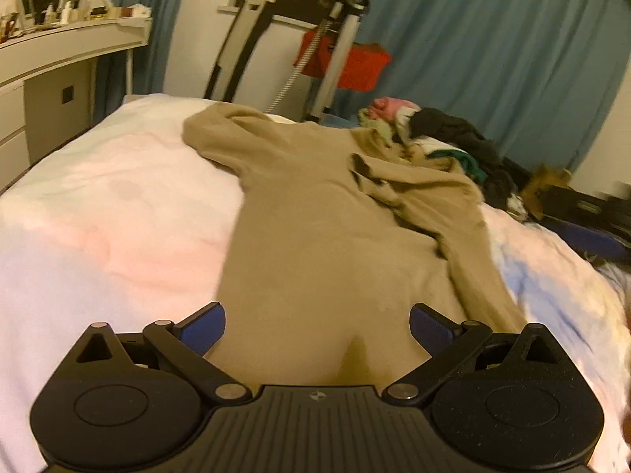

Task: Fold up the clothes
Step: 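Grasp the shirt side edge with the left gripper and fold it inward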

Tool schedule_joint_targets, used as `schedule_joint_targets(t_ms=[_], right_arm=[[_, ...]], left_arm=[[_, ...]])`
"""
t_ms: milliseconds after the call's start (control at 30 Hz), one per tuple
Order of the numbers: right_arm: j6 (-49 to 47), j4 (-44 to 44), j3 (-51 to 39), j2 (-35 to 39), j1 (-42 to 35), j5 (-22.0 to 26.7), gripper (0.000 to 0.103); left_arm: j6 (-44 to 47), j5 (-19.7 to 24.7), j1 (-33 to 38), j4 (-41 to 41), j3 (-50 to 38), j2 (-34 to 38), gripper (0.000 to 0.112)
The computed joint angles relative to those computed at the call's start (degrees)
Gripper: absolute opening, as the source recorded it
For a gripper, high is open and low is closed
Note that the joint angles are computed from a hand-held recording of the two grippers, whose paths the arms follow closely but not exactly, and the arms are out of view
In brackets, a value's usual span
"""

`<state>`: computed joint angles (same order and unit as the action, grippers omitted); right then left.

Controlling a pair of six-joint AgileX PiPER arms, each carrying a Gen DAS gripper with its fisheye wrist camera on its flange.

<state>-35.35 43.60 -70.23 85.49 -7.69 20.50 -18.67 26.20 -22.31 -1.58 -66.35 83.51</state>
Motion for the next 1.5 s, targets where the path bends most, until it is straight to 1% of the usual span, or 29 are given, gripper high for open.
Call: schedule_joint_targets(t_ms=[100, 133, 167, 200, 300, 333, 367, 400, 467, 500, 600, 667, 733, 800, 867, 900, 967, 1000, 1033, 1067, 1133, 1200, 1300, 1367, 1500], right_arm=[[-3.76, 8.34, 11.56, -11.79, -5.27, 1.89, 0.086], [-6.61, 12.65, 14.64, -14.79, -8.14, 3.82, 0.086], [-9.06, 16.45, 17.45, -17.65, -11.51, 6.4, 0.086], [-11.01, 19.64, 20.02, -20.4, -15.42, 9.62, 0.086], [-16.34, 26.87, 26.41, -25.89, -27.07, 18.06, 0.086], [-17.04, 28.05, 27.91, -26.82, -30.61, 20.33, 0.086], [-17.61, 28.99, 29.28, -27.56, -34.31, 22.75, 0.086], [-17.17, 28.88, 29.86, -27.64, -36.9, 24.51, 0.086], [-17.16, 28.87, 30.27, -27.19, -41.11, 27.94, 0.087], [-17.59, 29.39, 30.16, -26.55, -42.12, 28.92, 0.087], [-19.56, 32.15, 30.12, -24.95, -45.16, 32.58, 0.087], [-20.23, 33.37, 30.03, -23.98, -46.25, 34.09, 0.087], [-20.05, 33.08, 30.22, -23.57, -46.11, 33.93, 0.087], [-19.53, 32.09, 30.32, -23.3, -45.63, 33.53, 0.087], [-19.12, 30.97, 30.38, -23.03, -45.07, 33.25, 0.087], [-19.0, 30.81, 30.42, -22.88, -44.9, 33.33, 0.087], [-18.6, 30.82, 30.34, -22.32, -44.46, 33.69, 0.087], [-18.41, 30.87, 30.31, -22.01, -44.24, 33.96, 0.087], [-18.44, 31.18, 30.37, -21.74, -44.22, 34.44, 0.087], [-18.47, 31.36, 30.47, -21.59, -44.29, 34.91, 0.087], [-18.14, 31.06, 30.44, -21.59, -43.8, 34.94, 0.087], [-17.74, 30.33, 30.5, -22.01, -43.42, 34.47, 0.087], [-16.56, 29.2, 30.47, -22.21, -43.19, 33.87, 0.087], [-15.46, 28.42, 30.58, -22.37, -42.74, 32.95, 0.087], [-13.38, 26.61, 30.69, -22.21, -40.89, 30.83, 0.087]], left_arm=[[-0.91, 0.06, -3.06, 1.76, 2.6, -2.83, 0.101], [-0.33, 0.31, -4.06, 1.21, 3.42, -3.67, 0.1], [1.86, 0.61, -4.66, -0.99, 4.2, -4.47, 0.1], [5.98, 0.92, -4.66, -5.49, 5.02, -5.17, 0.099], [20.51, 1.44, -4.15, -22.67, 8.08, -6.31, 0.096], [23.52, 2.87, -4.23, -28.4, 8.16, -5.83, 0.094], [26.28, 5.57, -3.82, -34.13, 7.56, -4.82, 0.093], [29.06, 7.88, -3.32, -39.86, 7.2, -3.59, 0.09], [35.23, 12.8, -2.02, -51.32, 7.04, -0.92, 0.086], [39.42, 13.92, -1.9, -57.04, 7.93, 0.21, 0.081], [45.53, 16.11, -4.0, -65.36, 8.89, 3.39, 0.069], [46.23, 15.29, -6.73, -64.76, 8.53, 4.8, 0.063], [44.86, 15.01, -9.06, -61.72, 7.47, 6.33, 0.051], [43.51, 14.23, -10.73, -59.43, 7.35, 7.12, 0.045], [45.23, 13.52, -10.73, -61.36, 8.92, 6.99, 0.043], [46.06, 13.64, -10.43, -62.67, 9.58, 7.02, 0.04], [47.51, 15.63, -8.9, -66.19, 10.76, 7.6, 0.033], [48.12, 17.06, -8.06, -68.01, 11.48, 8.0, 0.023], [48.07, 18.59, -7.21, -68.67, 11.45, 8.8, 0.011], [47.91, 19.57, -6.65, -69.03, 11.46, 9.38, 0.007], [48.91, 19.1, -6.79, -69.35, 11.63, 9.13, 0.003], [50.73, 19.08, -6.66, -70.32, 11.75, 8.54, 0.003], [52.61, 20.6, -5.08, -73.05, 13.43, 4.07, 0.002], [50.05, 21.34, -4.06, -72.46, 13.78, 0.91, 0.002], [44.98, 21.52, -1.45, -67.1, 14.53, -3.93, 0.002]])
